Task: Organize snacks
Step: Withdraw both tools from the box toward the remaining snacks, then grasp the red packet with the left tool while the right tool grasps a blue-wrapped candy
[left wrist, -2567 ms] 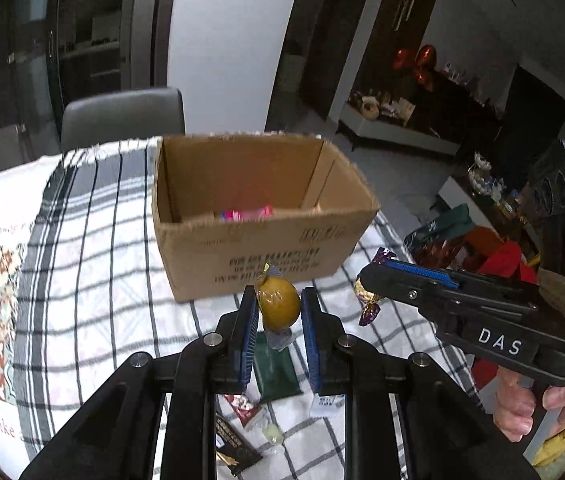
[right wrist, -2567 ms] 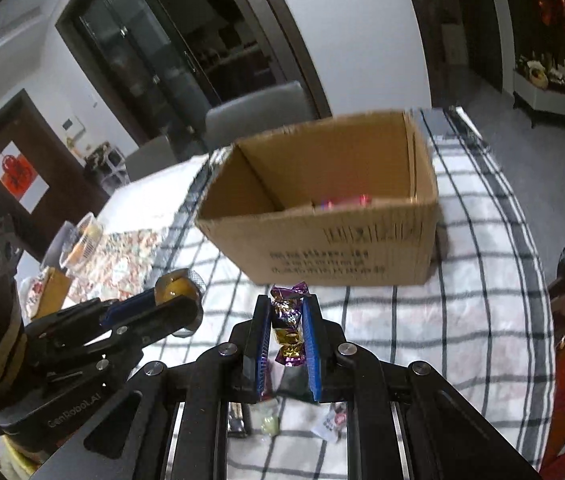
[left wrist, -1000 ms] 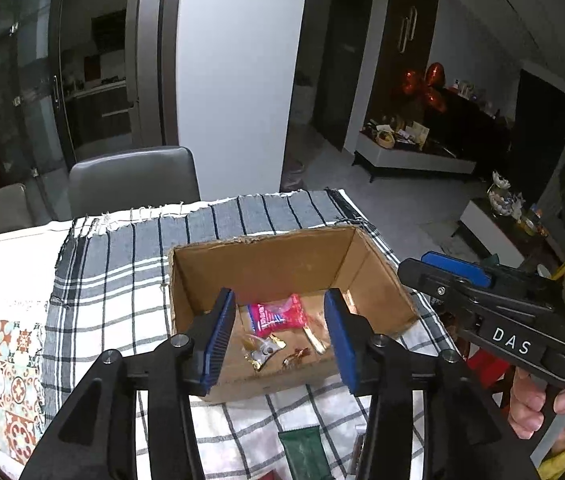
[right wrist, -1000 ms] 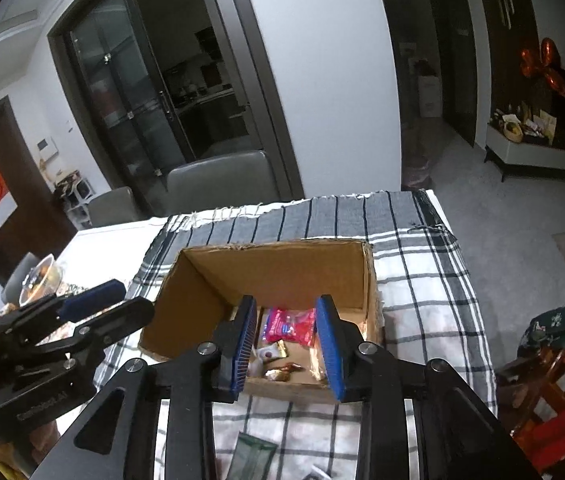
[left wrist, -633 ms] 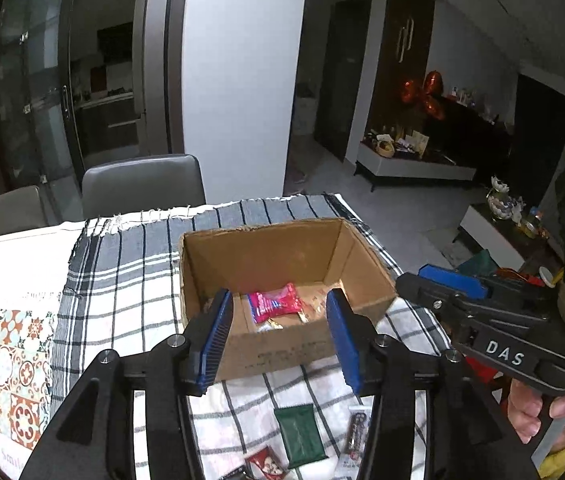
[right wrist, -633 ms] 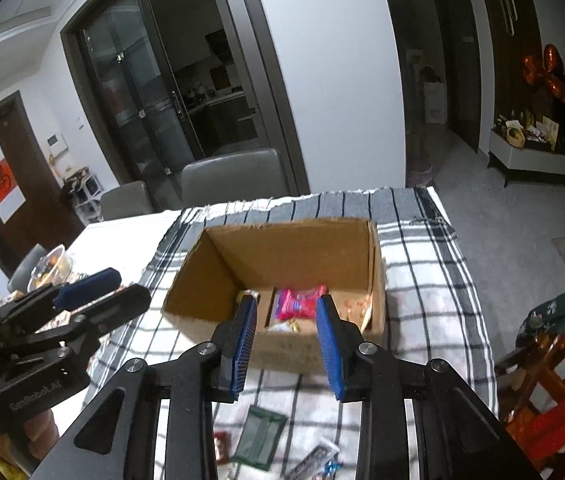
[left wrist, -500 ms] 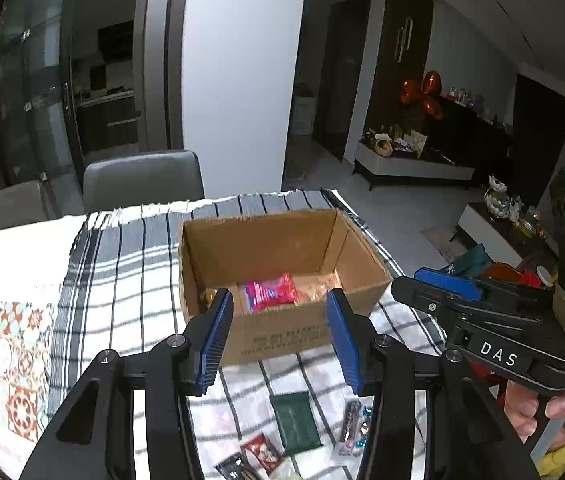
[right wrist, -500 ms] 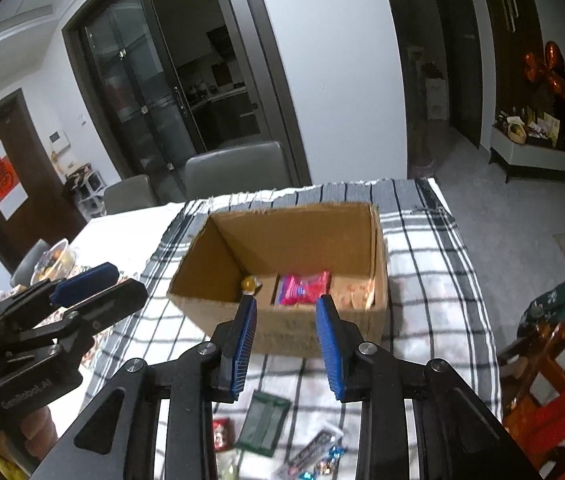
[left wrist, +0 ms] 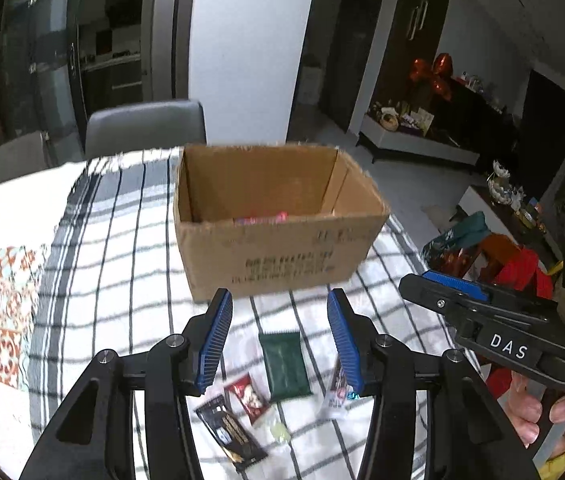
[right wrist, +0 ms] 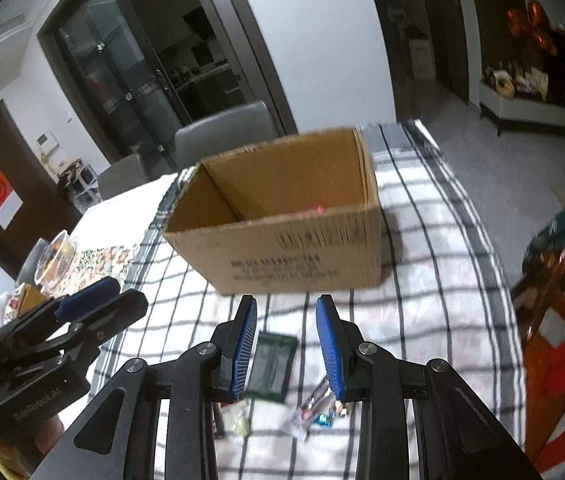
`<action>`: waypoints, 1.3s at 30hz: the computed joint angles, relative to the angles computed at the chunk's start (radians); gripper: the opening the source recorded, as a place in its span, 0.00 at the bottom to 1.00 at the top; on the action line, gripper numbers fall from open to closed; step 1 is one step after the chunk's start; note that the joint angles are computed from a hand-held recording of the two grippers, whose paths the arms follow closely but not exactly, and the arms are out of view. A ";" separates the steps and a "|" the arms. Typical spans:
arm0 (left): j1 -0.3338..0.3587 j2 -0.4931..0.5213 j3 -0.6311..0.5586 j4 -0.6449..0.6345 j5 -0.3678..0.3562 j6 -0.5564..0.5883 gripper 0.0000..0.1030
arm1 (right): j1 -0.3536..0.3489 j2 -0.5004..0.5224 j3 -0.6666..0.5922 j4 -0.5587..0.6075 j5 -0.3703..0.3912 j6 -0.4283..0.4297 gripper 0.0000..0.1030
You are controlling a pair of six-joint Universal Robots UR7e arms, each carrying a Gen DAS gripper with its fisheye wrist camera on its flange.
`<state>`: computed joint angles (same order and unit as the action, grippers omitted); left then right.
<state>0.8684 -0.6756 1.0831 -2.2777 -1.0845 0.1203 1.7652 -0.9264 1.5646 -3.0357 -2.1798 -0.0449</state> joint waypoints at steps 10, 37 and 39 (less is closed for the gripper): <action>0.020 -0.026 0.093 0.042 0.033 -0.063 0.47 | -0.035 -0.008 0.066 0.063 -0.004 0.110 0.31; 0.087 0.047 0.038 0.283 0.025 -0.244 0.47 | -0.116 0.022 0.060 0.291 0.023 0.323 0.31; 0.090 0.052 0.031 0.288 0.029 -0.247 0.47 | -0.117 0.031 0.052 0.293 0.017 0.326 0.31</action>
<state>0.9585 -0.6236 1.1142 -1.9892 -1.0554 -0.1269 1.6477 -0.8957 1.6171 -2.7429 -2.1631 0.2808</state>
